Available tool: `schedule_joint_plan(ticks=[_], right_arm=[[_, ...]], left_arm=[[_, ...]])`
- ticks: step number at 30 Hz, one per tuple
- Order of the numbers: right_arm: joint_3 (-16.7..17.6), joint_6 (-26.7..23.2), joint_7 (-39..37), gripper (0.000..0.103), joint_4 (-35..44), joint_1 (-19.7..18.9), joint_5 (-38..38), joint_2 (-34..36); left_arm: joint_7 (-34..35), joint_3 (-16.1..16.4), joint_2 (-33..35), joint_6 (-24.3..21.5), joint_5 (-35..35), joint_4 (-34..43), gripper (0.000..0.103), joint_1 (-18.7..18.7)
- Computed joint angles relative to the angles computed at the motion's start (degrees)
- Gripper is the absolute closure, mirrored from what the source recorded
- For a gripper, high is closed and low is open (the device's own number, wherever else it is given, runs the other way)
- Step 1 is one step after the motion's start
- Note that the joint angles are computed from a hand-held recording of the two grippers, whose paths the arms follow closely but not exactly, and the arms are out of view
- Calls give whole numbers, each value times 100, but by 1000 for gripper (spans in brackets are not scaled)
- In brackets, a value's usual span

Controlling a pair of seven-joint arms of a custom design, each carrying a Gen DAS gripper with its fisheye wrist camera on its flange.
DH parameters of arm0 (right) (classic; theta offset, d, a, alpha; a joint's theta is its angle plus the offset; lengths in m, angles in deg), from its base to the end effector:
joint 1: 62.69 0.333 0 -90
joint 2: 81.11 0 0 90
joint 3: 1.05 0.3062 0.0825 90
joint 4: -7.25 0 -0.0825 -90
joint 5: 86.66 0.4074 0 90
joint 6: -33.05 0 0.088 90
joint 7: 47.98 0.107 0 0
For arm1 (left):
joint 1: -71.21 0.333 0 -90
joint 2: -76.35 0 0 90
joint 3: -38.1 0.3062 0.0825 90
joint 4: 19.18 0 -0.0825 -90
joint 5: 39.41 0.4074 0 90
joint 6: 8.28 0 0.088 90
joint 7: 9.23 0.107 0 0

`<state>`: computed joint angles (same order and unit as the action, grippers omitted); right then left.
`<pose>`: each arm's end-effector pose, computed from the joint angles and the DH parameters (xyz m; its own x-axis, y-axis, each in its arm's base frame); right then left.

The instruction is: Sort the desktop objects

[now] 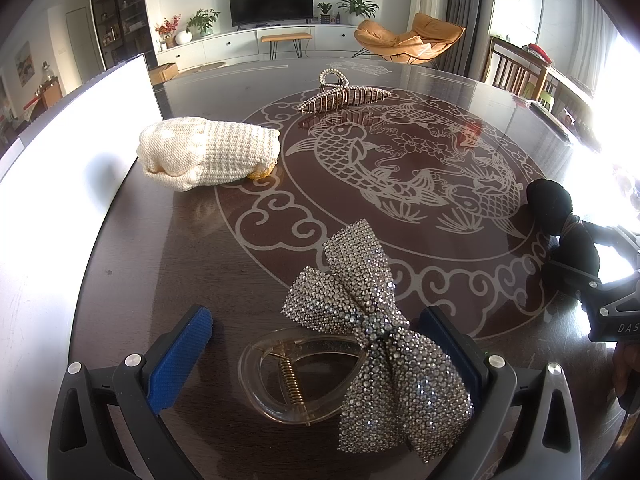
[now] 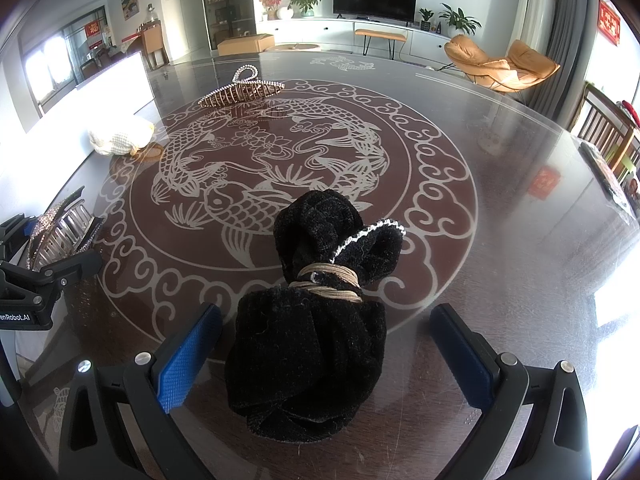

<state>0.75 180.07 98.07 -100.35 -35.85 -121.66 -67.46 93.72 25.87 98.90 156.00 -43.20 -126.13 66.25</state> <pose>0.5824 0.3269 0.4099 -0.0427 -0.9990 0.0144 -0.8183 0.0267 -0.5742 0.6673 -0.1891 0.3561 -0.4139 -0.9103 0.0015 -0.7396 0.3354 -0.5835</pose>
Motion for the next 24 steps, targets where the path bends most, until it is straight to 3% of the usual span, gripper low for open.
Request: schedule_joint_plan(ticks=[24], right_arm=[[-10,-20,28,0,24,16,-30,29]], left_arm=[[-5,-5,-2,2,5,-4,0,4]])
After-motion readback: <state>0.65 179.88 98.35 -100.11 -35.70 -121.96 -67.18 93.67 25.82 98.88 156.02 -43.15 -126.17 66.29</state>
